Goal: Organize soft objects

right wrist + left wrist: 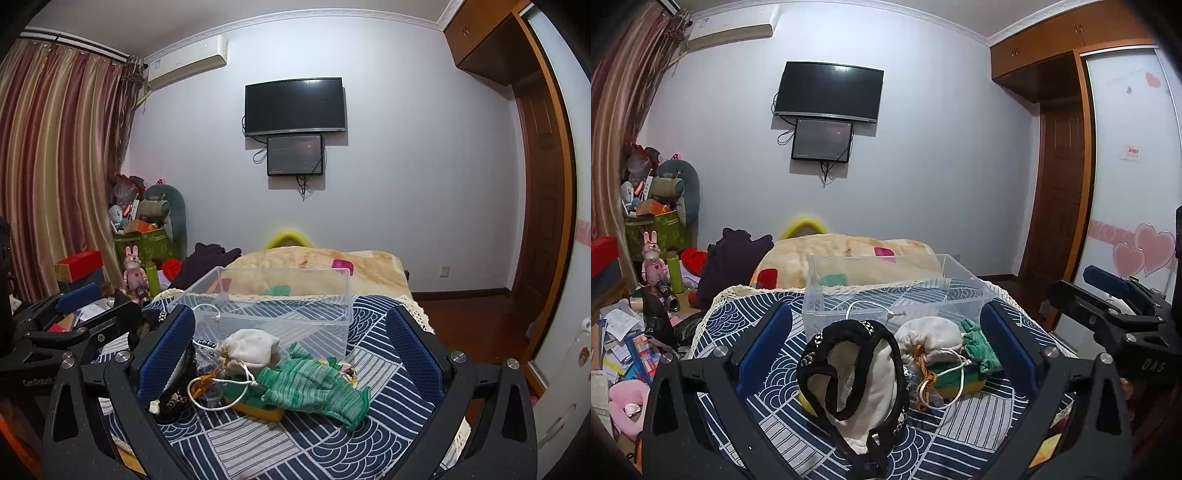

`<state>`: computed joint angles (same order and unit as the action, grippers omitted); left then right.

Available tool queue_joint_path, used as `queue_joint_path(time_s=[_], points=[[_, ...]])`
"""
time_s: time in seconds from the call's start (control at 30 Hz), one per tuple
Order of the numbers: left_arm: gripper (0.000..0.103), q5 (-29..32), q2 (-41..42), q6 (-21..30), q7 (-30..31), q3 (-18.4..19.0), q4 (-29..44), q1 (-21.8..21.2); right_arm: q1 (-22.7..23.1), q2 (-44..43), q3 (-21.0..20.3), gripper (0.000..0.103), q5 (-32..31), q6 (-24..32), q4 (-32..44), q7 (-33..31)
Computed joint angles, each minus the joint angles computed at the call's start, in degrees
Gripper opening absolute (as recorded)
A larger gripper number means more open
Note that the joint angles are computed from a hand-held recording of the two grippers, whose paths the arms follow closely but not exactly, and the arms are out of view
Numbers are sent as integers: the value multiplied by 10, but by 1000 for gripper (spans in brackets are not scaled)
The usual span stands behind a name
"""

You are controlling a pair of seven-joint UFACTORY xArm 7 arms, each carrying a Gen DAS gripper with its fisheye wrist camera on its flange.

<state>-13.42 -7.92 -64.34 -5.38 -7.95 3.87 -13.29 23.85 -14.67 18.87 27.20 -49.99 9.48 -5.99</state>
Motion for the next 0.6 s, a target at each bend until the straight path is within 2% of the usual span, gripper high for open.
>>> queue_joint_path(time_s=[0.6], points=[[103,0,-2,1,0,0,-1,0,0,-1,-2,103,-6,-1,0,5]])
